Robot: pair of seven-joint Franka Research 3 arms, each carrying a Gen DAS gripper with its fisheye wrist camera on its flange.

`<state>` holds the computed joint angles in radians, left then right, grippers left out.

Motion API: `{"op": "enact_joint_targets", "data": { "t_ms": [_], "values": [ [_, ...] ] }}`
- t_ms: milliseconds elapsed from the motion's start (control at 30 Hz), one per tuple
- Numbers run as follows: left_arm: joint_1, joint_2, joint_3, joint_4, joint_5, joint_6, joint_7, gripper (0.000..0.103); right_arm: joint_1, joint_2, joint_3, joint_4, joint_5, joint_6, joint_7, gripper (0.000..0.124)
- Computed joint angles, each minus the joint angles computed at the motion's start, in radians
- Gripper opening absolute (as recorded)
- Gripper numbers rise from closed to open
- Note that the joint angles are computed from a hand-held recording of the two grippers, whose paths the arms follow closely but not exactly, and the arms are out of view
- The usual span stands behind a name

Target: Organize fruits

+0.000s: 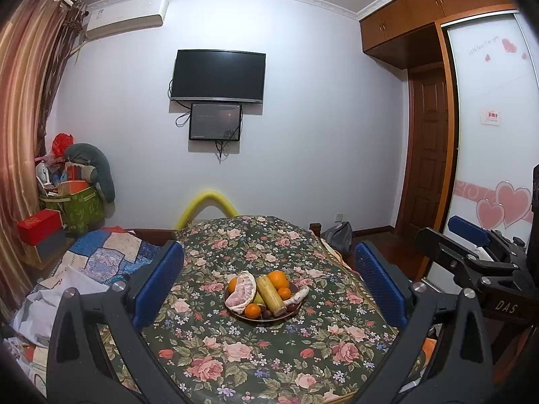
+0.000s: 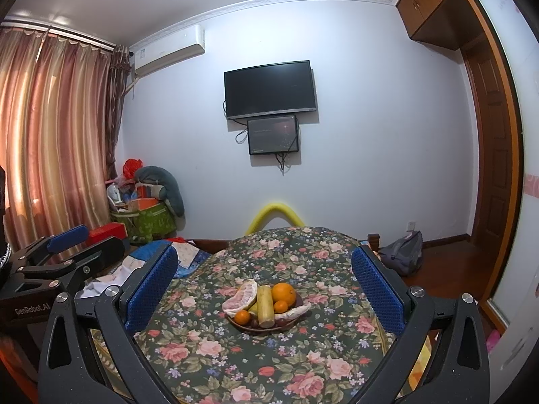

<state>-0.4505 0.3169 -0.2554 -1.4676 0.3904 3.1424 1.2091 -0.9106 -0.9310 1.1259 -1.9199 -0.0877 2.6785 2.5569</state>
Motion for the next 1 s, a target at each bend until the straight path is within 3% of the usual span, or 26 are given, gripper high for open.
{"op": "enact_joint_targets", "data": {
  "t_ms": [1000],
  "values": [
    [0.037,0.013,-0.057,0.004,-0.07,-0.014,0.085,0.103,-0.008,0.0,0.004,0.01,0.004,0.001,0.0,0.103]
  ]
}}
